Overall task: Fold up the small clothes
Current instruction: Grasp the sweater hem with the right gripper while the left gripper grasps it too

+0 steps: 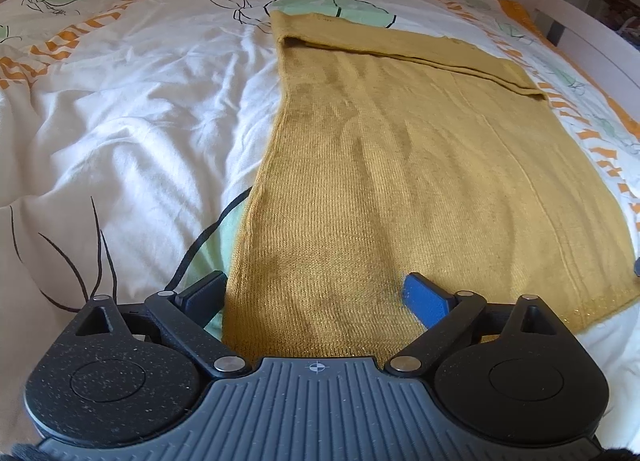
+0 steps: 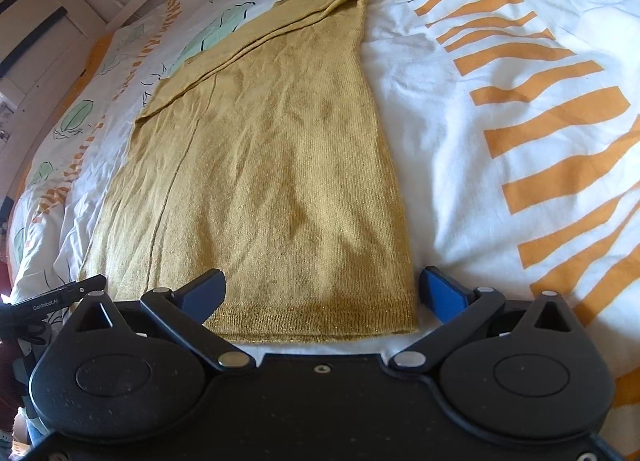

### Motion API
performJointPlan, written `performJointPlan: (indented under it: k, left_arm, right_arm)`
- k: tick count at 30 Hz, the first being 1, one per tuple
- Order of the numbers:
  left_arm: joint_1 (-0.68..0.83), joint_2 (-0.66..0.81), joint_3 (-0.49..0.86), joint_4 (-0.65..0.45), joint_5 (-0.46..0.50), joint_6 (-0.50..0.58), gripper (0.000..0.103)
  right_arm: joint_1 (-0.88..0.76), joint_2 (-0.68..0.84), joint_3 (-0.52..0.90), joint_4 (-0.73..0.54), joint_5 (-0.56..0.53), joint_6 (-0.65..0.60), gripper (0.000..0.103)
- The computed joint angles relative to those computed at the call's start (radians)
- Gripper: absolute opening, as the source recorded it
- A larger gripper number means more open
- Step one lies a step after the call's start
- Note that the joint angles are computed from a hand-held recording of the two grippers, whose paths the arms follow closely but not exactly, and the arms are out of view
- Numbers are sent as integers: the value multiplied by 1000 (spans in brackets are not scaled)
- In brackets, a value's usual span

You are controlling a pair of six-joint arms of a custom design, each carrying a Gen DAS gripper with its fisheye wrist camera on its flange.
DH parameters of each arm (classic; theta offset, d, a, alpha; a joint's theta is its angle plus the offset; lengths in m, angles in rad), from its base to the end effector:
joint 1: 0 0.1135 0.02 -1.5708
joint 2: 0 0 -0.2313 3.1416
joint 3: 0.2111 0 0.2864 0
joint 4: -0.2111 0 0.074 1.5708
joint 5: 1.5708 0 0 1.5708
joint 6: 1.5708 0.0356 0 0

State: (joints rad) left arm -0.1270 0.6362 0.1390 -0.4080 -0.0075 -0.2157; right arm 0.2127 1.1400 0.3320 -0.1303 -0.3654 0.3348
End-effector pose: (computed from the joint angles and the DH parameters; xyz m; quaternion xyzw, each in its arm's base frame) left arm 0.1750 -0.0221 0.0839 -0.0431 0.9441 -0.0522 0.3225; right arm 0.2160 0.0597 0.0762 0.0006 0.9363 0.2489 0.2478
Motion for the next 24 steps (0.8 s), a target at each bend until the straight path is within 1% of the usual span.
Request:
performJointPlan:
  k: [7,13,16,17,21,22,24]
  left_arm:
    - [-1,-9,-13,12,5,-4,97]
    - [4,-12,10,-36,13,5,94]
    - [22,-47,12,-76,36,10,87]
    - [29,-62,11,-92,41,10,81]
    - [76,-105,12,-139,81,10,68]
    - [89,-108,15,-147,96,10,63]
    - [114,-116,18,-163,125,15,60]
  right_arm:
    - [-36,1,-29,59,-54,19,103]
    - [-38,-3,-39,74,-58,21,103]
    - [-40,-7,-42,74,-61,21,103]
    - [-40,-7,-42,74,-61,21,103]
    - [-40,-7,-41,73,-62,22,103]
    - [-40,-7,-41,73,-62,22,103]
    - [-41,-6,-41,72,-62,21,103]
